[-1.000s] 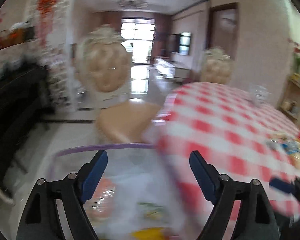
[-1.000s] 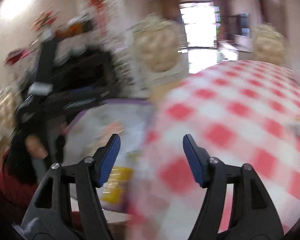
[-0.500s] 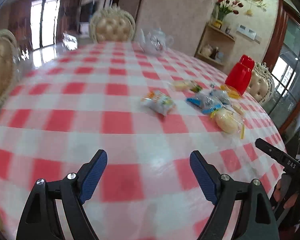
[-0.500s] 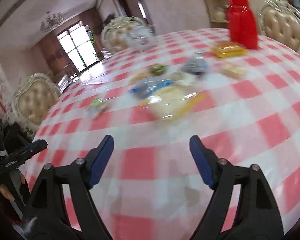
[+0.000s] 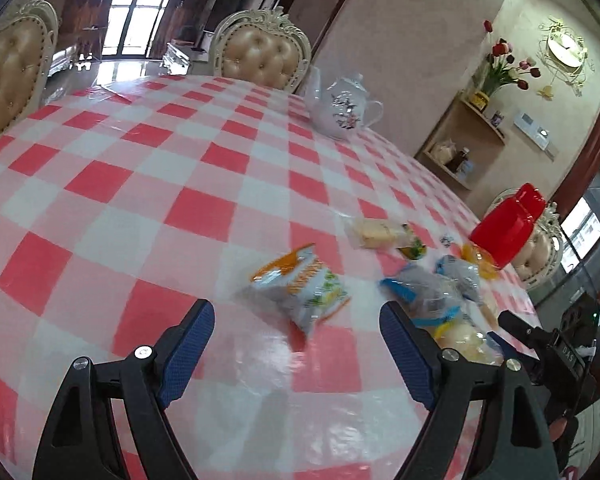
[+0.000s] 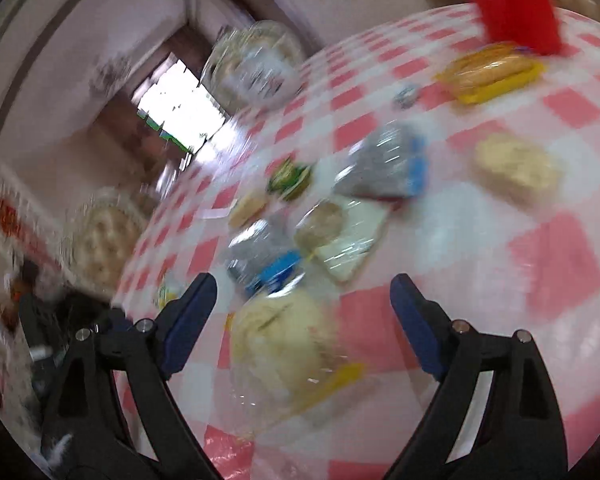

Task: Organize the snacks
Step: 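Move both open tools back over the table toward the remaining snacks, then grasp the round cream cake pack with the right tool while the left tool grasps the orange-white snack bag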

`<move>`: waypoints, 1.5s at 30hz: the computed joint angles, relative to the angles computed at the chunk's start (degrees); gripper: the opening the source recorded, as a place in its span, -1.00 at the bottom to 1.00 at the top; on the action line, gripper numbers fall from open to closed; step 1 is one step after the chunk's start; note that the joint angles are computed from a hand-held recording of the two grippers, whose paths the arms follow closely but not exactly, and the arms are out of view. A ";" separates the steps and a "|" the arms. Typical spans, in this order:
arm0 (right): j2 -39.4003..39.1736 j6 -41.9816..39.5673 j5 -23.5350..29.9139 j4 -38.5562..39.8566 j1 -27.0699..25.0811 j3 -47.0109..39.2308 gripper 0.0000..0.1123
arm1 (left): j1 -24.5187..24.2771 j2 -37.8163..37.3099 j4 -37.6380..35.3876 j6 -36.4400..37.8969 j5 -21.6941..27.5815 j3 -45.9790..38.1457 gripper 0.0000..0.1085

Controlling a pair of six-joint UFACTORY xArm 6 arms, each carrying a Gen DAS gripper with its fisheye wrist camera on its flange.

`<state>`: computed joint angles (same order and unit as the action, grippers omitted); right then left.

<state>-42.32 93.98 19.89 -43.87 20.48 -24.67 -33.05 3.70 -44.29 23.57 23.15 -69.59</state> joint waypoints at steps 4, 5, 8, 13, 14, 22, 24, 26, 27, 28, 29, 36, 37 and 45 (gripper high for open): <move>8.13 -12.57 14.26 3.40 8.68 -9.38 0.60 | 1.16 -0.16 -2.44 1.07 1.36 -0.19 0.58; 10.00 -13.76 18.59 2.77 10.86 -11.68 0.60 | 1.20 -0.39 -2.61 1.44 1.32 0.01 0.58; 13.21 -12.85 25.05 -0.90 13.65 -14.75 0.53 | 1.00 -0.74 -2.54 2.39 1.31 0.38 0.58; 13.76 -12.56 26.22 0.07 14.70 -14.99 0.42 | 0.57 -0.49 -0.89 3.17 3.06 0.24 0.58; 13.81 -12.91 26.99 0.35 15.23 -15.19 0.42 | 0.42 -0.56 -0.51 3.29 2.90 0.38 0.58; 16.92 -12.15 31.69 -0.42 18.06 -18.48 0.23 | -1.05 -1.13 2.82 3.81 0.53 1.63 0.58; 17.20 -10.71 35.54 -0.54 20.16 -19.87 0.18 | -1.24 -0.88 5.01 2.89 0.15 1.61 0.58; 16.20 -7.49 38.73 -1.41 22.37 -20.24 0.18 | -1.29 0.09 7.24 1.02 0.43 0.75 0.58; 15.07 -5.46 40.12 -1.83 23.68 -20.09 0.18 | -1.29 0.82 8.67 -0.11 0.96 -0.08 0.58; 14.14 -3.82 41.12 -2.40 24.69 -19.86 0.18 | -1.39 1.87 11.42 -1.99 1.37 -1.31 0.58; 13.10 -1.68 42.58 -3.21 26.19 -19.63 0.18 | -1.59 2.87 14.46 -3.78 1.42 -2.46 0.58; 7.87 11.01 45.15 -6.94 33.83 -15.89 0.18 | -3.25 10.87 31.96 -2.72 6.37 -12.94 0.58; 7.85 11.55 44.70 -6.93 33.99 -15.77 0.18 | -3.35 11.44 33.77 -2.11 6.24 -13.49 0.58; 9.26 11.63 41.48 -8.30 33.85 -16.64 0.18 | -2.42 14.65 31.74 7.92 9.90 -18.29 0.58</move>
